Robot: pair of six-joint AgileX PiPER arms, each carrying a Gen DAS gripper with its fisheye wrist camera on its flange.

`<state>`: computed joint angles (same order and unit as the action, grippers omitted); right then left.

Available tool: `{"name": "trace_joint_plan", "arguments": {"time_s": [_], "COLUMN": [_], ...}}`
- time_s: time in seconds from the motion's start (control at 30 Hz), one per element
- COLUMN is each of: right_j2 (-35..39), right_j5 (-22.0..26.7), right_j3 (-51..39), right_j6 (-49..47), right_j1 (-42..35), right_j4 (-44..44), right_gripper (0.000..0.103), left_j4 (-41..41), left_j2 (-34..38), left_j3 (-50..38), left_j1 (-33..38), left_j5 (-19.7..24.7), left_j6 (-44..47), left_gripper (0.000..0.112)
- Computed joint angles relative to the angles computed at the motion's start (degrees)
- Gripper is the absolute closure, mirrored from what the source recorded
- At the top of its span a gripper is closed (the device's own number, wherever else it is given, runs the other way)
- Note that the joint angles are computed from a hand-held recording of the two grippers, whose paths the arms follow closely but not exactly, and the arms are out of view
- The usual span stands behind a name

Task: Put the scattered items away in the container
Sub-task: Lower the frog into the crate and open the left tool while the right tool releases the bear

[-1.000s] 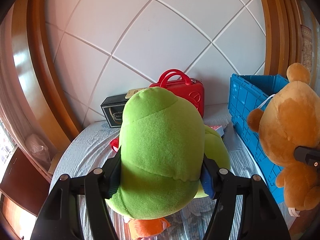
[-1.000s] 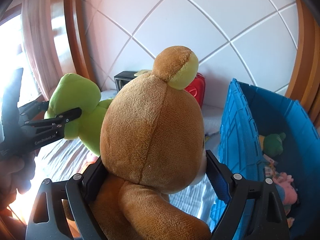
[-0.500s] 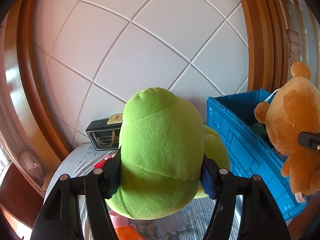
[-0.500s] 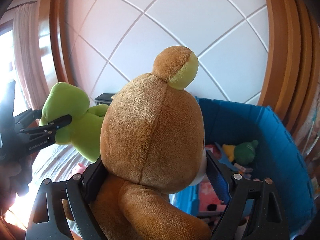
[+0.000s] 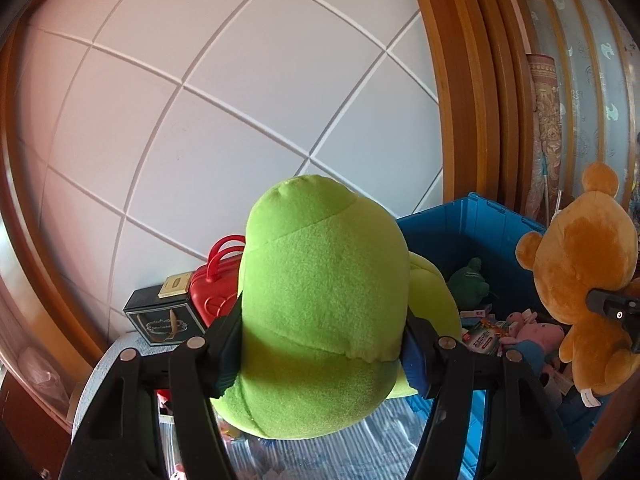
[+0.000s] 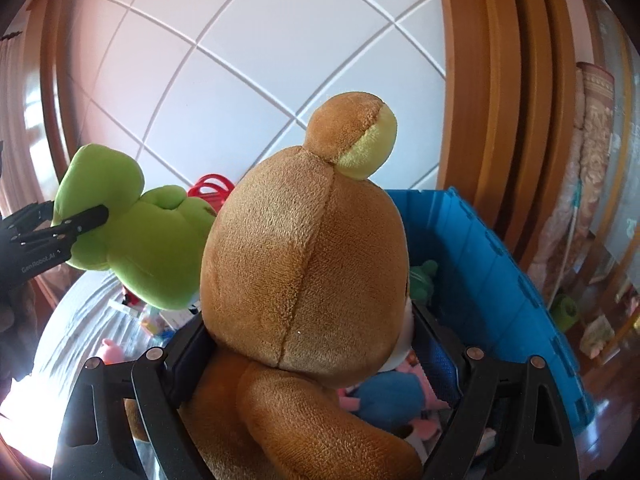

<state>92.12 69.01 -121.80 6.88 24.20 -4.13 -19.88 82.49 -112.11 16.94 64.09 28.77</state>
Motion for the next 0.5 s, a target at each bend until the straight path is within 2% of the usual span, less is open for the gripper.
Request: {"name": "trace_joint_plan", "arguments": {"time_s": [0.27,0.5], "right_j2": [-0.8,-0.8], "right_j5": [-1.2,-3.2], "right_j3": [3.5,6.3], "right_j6": [-5.4,-8.1], "right_j1": [-10.5,-16.8], "right_j4": [6.5,10.5], "right_gripper": [0.013,0.013], "left_j4": [10.6,16.5], "left_j2": [7.3,15.3], "left_j3": [-10.3,-20.0], "left_j1": [-15.2,-24.0], "left_j5": [0.0,2.2], "left_j6": [-9.0,-12.8], "left_gripper": [0.048,0.048]}}
